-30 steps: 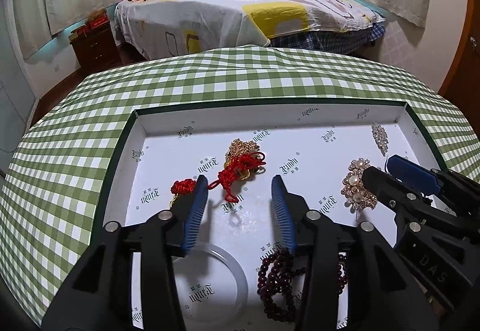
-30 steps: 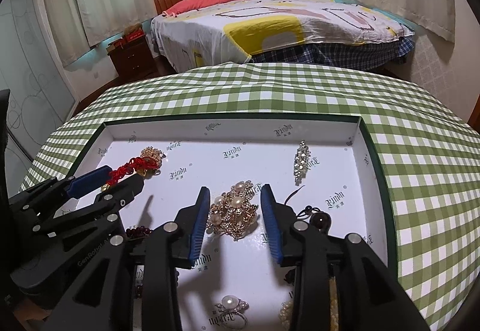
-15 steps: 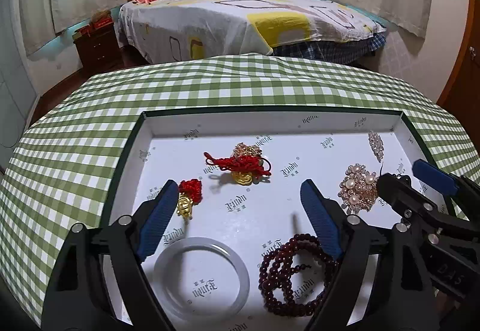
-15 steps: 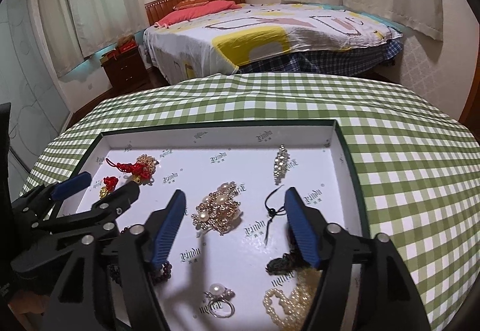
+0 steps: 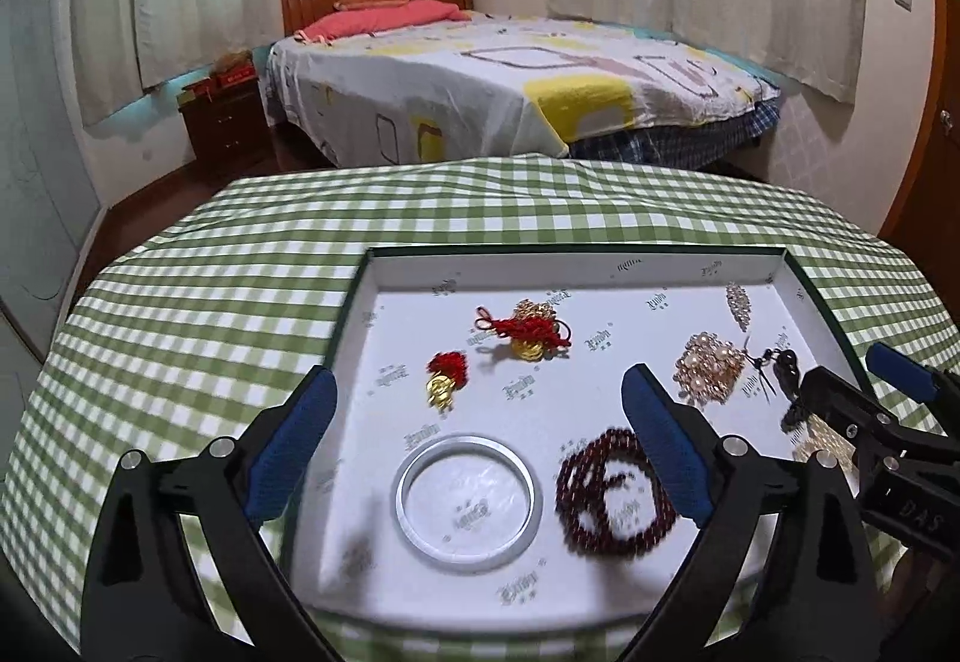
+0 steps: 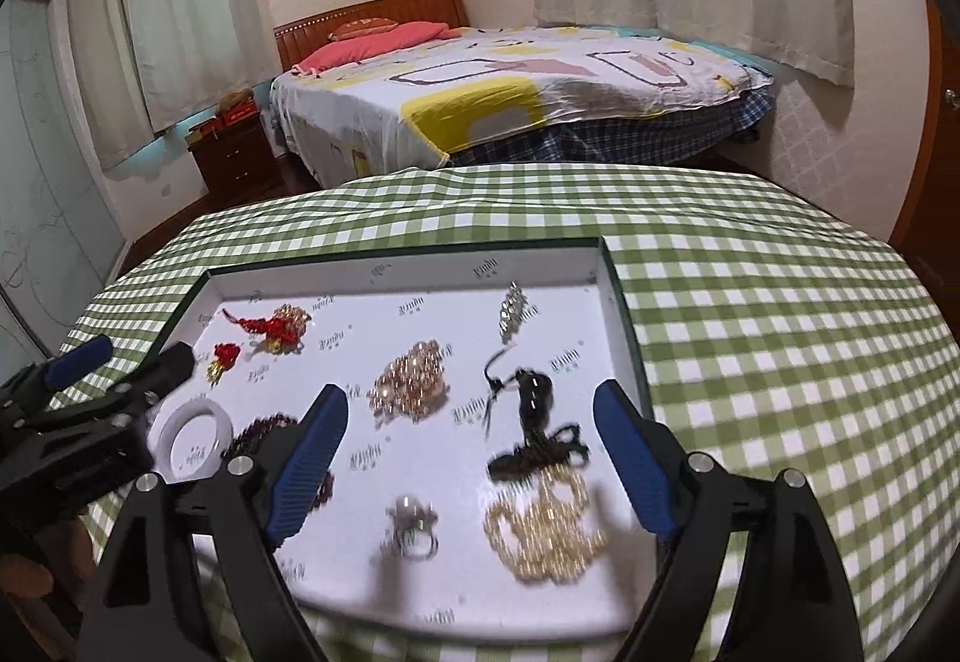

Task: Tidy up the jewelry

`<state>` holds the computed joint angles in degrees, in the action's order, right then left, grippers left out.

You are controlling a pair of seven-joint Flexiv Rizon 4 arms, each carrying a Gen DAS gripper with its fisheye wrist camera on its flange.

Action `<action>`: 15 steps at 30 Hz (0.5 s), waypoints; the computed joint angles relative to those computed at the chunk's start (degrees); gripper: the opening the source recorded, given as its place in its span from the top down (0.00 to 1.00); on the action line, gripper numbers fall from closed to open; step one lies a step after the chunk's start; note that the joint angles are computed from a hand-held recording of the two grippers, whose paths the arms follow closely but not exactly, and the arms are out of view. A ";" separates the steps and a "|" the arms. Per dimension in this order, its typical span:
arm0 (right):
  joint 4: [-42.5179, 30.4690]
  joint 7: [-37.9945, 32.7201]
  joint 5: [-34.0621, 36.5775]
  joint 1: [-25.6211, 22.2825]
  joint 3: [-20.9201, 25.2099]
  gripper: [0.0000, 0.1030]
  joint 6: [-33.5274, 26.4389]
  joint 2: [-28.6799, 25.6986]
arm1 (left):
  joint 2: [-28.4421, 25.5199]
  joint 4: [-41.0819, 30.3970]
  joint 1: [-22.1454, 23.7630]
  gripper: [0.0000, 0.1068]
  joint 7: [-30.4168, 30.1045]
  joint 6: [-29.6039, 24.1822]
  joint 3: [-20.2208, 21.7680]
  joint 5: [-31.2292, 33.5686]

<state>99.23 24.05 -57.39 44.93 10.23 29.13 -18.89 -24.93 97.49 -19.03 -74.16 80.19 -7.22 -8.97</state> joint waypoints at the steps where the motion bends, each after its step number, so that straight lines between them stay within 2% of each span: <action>1: 0.17 0.43 0.10 0.41 0.27 0.21 -0.58 0.27 | 0.74 0.97 0.54 0.12 0.39 0.24 -0.56 -0.43; 11: -0.89 2.11 0.63 4.84 2.66 0.21 -7.58 1.43 | 11.85 14.73 6.21 0.12 8.33 4.12 -6.44 -10.01; 15: -2.80 2.17 -0.44 7.03 3.20 0.20 -10.95 1.49 | 15.99 18.04 4.92 0.08 9.33 4.77 -4.27 -11.50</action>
